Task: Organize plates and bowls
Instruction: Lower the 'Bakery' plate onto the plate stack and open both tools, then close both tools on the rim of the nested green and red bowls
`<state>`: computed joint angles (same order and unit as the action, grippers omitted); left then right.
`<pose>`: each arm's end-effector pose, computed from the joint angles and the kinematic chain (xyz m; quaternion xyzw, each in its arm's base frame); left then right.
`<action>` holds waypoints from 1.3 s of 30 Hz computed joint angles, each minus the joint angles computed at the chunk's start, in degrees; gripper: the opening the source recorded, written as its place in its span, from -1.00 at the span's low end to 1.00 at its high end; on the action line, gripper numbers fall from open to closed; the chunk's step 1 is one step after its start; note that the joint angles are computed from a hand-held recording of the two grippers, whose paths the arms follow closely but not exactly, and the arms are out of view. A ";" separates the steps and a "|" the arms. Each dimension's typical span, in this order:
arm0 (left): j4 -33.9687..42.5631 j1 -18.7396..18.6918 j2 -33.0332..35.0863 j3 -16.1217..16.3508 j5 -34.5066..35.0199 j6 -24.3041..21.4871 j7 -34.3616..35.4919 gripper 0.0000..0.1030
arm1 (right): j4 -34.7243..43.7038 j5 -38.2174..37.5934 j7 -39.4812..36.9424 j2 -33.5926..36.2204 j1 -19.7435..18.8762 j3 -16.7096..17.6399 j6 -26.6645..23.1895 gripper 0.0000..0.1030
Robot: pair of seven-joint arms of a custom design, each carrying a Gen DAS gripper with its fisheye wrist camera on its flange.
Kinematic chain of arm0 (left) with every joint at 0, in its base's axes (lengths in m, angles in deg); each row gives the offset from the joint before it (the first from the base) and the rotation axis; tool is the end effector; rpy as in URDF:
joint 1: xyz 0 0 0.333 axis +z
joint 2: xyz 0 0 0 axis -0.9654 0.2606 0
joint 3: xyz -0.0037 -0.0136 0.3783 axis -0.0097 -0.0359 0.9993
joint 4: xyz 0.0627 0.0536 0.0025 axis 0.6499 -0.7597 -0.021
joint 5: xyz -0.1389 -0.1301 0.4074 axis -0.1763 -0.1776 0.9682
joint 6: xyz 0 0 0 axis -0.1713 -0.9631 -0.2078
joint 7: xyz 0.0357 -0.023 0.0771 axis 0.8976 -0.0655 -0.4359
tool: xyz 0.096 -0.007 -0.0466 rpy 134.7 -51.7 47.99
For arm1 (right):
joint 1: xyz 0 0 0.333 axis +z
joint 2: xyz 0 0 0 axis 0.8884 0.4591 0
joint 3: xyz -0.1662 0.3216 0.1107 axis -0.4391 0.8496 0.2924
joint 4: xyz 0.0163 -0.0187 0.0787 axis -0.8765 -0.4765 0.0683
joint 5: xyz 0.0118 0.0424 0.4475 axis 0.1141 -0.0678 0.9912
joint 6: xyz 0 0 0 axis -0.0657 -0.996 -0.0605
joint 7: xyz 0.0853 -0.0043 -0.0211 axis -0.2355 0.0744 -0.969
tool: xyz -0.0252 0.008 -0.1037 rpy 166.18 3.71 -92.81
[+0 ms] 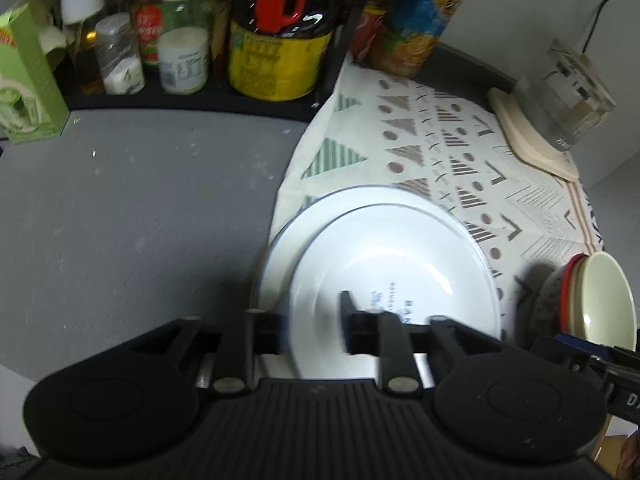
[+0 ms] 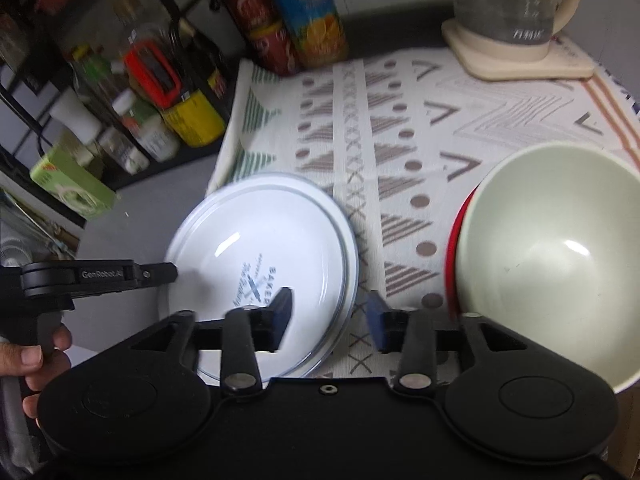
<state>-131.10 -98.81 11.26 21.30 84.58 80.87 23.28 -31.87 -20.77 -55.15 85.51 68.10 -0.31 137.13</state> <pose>0.5222 -0.3807 0.4010 -0.9192 0.3324 -0.1610 0.1365 0.6665 0.1215 0.4146 -0.8809 0.3906 0.0500 0.2627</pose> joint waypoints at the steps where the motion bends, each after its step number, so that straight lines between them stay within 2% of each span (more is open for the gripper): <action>1: 0.40 -0.12 -0.11 0.03 0.47 -0.40 -0.01 -0.03 | 0.13 0.66 -0.50 -0.21 -0.33 -0.04 -0.19 -0.02; 2: 0.72 -0.24 -0.24 0.08 1.30 -0.47 -0.05 0.20 | 0.33 1.07 -0.78 -0.29 -0.57 -0.13 -0.34 0.02; 4: 1.74 -0.42 -0.17 0.05 2.61 -1.02 0.44 0.43 | 0.71 1.81 -1.30 -0.45 -1.00 -0.35 -0.45 0.09; 5: 2.29 -0.48 -0.14 0.02 3.03 -1.42 0.73 0.52 | 0.97 2.22 -1.47 -0.48 -1.24 -0.46 -0.66 0.19; 9: 3.99 -0.39 0.27 0.08 3.80 -0.75 1.61 0.60 | 1.51 4.29 -2.31 -1.01 -2.27 -0.98 -0.77 0.50; 11: 4.93 -0.41 0.80 0.10 4.02 -0.03 2.62 0.67 | 1.26 4.29 -2.72 -1.62 -2.40 -1.29 0.60 0.75; 13: 6.07 -0.56 1.57 0.26 4.22 0.64 3.27 0.70 | 1.31 4.91 -3.06 -2.06 -2.87 -1.62 0.79 0.85; 16: 8.52 -0.92 3.30 0.43 3.51 0.81 5.57 0.71 | 1.90 5.74 -2.61 -2.23 -3.61 -2.16 -0.01 0.89; 20: 10.69 -1.68 5.37 1.22 3.77 4.09 7.36 0.71 | 2.79 6.17 -1.08 -1.55 -4.37 -2.77 0.67 0.92; 27: 16.47 -3.62 10.32 2.86 3.13 6.60 10.81 0.71 | 4.19 5.89 2.60 0.53 -6.18 -3.28 4.09 0.92; 34: 22.76 -4.94 15.65 4.02 -0.62 7.72 16.92 0.71 | 4.98 4.53 5.32 2.18 -7.89 -3.13 6.49 0.92; 39: 26.67 -5.68 19.40 4.95 -4.09 9.21 20.54 0.71 | 6.77 3.46 8.23 4.70 -9.06 -3.00 5.33 0.88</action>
<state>-104.44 -104.50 30.65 26.25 80.48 90.07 43.82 -25.11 -17.30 -46.92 90.21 59.05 -3.30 142.46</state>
